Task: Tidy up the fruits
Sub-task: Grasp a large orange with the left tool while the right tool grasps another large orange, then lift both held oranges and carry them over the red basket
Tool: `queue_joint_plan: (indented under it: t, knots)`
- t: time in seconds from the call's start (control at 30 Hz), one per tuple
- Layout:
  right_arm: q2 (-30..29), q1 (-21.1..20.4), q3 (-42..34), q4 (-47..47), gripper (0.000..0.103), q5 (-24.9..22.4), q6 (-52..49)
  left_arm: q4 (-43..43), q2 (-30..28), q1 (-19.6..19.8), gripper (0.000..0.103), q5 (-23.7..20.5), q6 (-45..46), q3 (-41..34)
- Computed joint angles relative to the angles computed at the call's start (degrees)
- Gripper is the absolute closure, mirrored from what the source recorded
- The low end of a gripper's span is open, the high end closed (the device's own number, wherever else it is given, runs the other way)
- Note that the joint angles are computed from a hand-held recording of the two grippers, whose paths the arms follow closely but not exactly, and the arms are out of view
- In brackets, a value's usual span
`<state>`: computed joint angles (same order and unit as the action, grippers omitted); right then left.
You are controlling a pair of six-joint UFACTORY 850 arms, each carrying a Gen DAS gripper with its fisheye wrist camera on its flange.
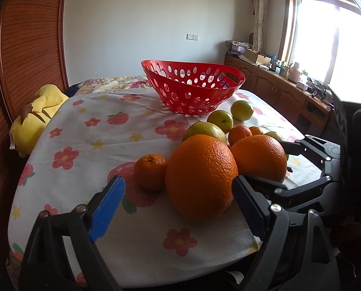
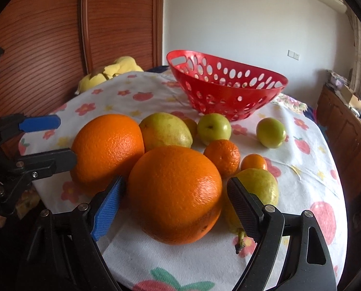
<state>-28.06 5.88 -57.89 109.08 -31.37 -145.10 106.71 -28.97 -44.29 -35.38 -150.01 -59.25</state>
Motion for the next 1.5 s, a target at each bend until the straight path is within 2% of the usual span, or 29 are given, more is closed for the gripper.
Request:
queue_joint_plan:
  t: [0.17,0.27,0.67,0.77,1.13,1.3,1.4,1.5]
  knots:
    - [-1.2,0.3,-1.1,-2.1,0.015,0.7,2.2,-0.3,-0.2,0.1,0.014,0.5,0.7,-0.3]
    - [-1.6,0.1,-1.5,-4.0,0.019,0.5,3.9,-0.1,-0.3,0.1,0.014,0.7,1.1,-0.5]
    - [-0.8,-1.6,-0.6,-2.8,0.020,-3.9,4.7,0.3,-2.0,1.1,0.016,3.5,5.8,-3.8]
    - [0.1,-2.3,-0.4,-2.4,0.020,-4.4,4.9,-2.0,-2.4,1.3,0.017,3.4,10.0,-5.2]
    - [2.0,-5.5,-1.2,-3.4,0.020,-7.9,8.4,-13.0,-5.3,2.5,0.019,8.3,25.0,-9.8]
    - [2.0,-6.1,-1.4,-3.5,0.020,-8.3,9.1,-18.5,-7.4,2.4,0.018,7.7,31.7,-12.3]
    - [2.0,-6.2,-1.5,-3.5,0.020,-8.2,9.2,-18.5,-7.7,2.6,0.021,7.9,32.2,-12.4]
    - [1.9,-6.3,-1.6,-3.7,0.020,-8.2,9.3,-14.4,-7.2,2.9,0.022,8.2,28.1,-11.2]
